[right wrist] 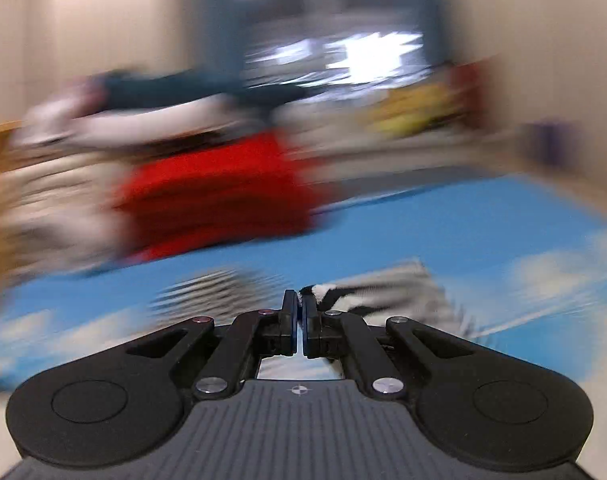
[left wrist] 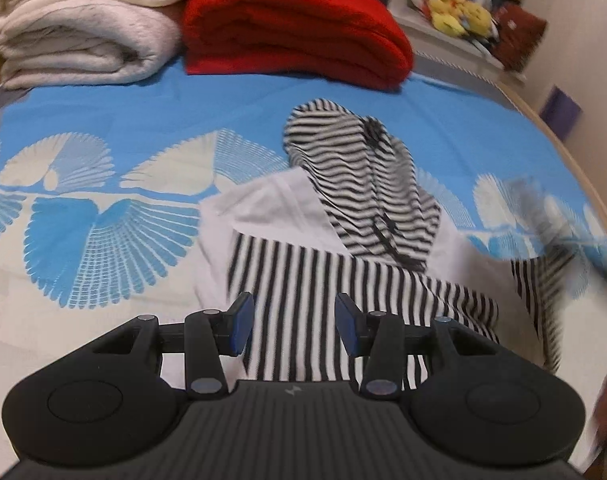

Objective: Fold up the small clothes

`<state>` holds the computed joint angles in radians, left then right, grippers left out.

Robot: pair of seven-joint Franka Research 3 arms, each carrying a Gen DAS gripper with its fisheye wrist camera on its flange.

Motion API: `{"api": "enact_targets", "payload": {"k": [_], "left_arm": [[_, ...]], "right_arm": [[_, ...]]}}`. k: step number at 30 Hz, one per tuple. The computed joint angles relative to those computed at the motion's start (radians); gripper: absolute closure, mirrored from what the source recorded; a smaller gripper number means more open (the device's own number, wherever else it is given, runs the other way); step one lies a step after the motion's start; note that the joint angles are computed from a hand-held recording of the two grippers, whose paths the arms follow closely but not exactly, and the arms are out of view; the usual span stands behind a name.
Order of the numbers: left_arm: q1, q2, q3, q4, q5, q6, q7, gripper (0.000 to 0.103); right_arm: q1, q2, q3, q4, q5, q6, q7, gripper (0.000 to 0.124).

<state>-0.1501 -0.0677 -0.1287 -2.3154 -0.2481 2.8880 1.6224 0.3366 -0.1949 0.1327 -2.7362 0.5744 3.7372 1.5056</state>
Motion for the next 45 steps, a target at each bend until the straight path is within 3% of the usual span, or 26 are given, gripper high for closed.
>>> {"api": "enact_targets", "payload": {"k": [3, 5, 7, 10, 12, 14, 16, 21, 24, 28, 30, 31, 32, 33, 34, 37, 39, 41, 42, 45], "left_arm": [[0.008, 0.007, 0.011, 0.014, -0.032, -0.007, 0.003, 0.054], [0.015, 0.012, 0.013, 0.020, -0.044, -0.016, 0.010, 0.054], [0.016, 0.020, 0.014, 0.030, -0.087, -0.029, 0.043, 0.055], [0.018, 0.032, 0.005, 0.035, -0.130, -0.039, 0.078, 0.061], [0.014, 0.045, -0.008, 0.037, -0.142, -0.041, 0.099, 0.069], [0.002, 0.057, -0.027, 0.035, -0.189, -0.035, 0.156, 0.073], [-0.013, 0.075, -0.050, 0.034, -0.234, -0.025, 0.223, 0.073], [-0.031, 0.153, -0.121, 0.061, -0.348, -0.040, 0.400, 0.069], [-0.038, 0.213, -0.155, 0.074, -0.310, -0.026, 0.411, 0.059], [-0.028, 0.283, -0.198, 0.080, -0.229, 0.024, 0.398, 0.047], [-0.033, 0.299, -0.201, 0.071, -0.156, 0.074, 0.378, 0.048], [-0.056, 0.300, -0.176, 0.069, -0.090, 0.087, 0.333, 0.059], [-0.058, 0.301, -0.168, 0.070, -0.049, 0.092, 0.298, 0.088], [-0.025, 0.295, -0.196, 0.079, -0.078, 0.069, 0.303, 0.094], [-0.007, 0.284, -0.203, 0.083, -0.087, 0.055, 0.283, 0.094], [-0.020, 0.210, -0.135, 0.059, 0.020, 0.082, 0.073, 0.095], [0.043, 0.144, -0.162, 0.031, -0.117, 0.099, 0.081, 0.095], [0.064, 0.083, -0.141, 0.009, -0.261, 0.083, 0.108, 0.095], [0.065, 0.056, -0.116, -0.005, -0.257, 0.075, 0.068, 0.095], [0.097, 0.000, -0.053, -0.042, -0.081, 0.057, -0.160, 0.094]], "right_arm": [[0.228, -0.029, -0.262, 0.027, -0.525, -0.284, 0.376, 0.121], [0.294, -0.063, -0.332, 0.071, -0.704, -0.501, 0.515, 0.121], [0.220, -0.105, -0.268, 0.090, -0.770, -0.634, 0.640, 0.118], [0.021, -0.194, -0.092, 0.071, -0.638, -0.735, 0.672, 0.112], [-0.094, -0.238, -0.010, 0.036, -0.638, -0.712, 0.758, 0.103], [-0.189, -0.277, 0.060, -0.017, -0.629, -0.685, 0.814, 0.102], [-0.238, -0.266, 0.090, -0.037, -0.594, -0.700, 0.842, 0.102], [-0.240, -0.218, 0.072, -0.017, -0.516, -0.725, 0.806, 0.100], [-0.241, -0.202, 0.067, -0.003, -0.505, -0.730, 0.768, 0.100], [-0.172, -0.187, -0.007, 0.002, -0.422, -0.735, 0.689, 0.100], [-0.181, -0.184, 0.001, 0.006, -0.408, -0.739, 0.679, 0.100], [-0.183, -0.181, 0.001, 0.009, -0.402, -0.744, 0.673, 0.100], [-0.180, -0.177, -0.001, 0.012, -0.394, -0.746, 0.665, 0.100], [-0.176, -0.172, -0.005, 0.014, -0.386, -0.747, 0.657, 0.100], [-0.175, -0.168, -0.006, 0.016, -0.380, -0.749, 0.652, 0.100], [-0.196, -0.155, 0.015, 0.021, -0.385, -0.755, 0.662, 0.100], [-0.194, -0.144, 0.014, 0.027, -0.379, -0.762, 0.668, 0.100], [-0.166, -0.129, -0.007, 0.035, -0.349, -0.764, 0.658, 0.100], [-0.156, -0.123, -0.012, 0.038, -0.340, -0.764, 0.653, 0.100], [-0.168, -0.108, 0.011, 0.050, -0.363, -0.762, 0.659, 0.100]]}}
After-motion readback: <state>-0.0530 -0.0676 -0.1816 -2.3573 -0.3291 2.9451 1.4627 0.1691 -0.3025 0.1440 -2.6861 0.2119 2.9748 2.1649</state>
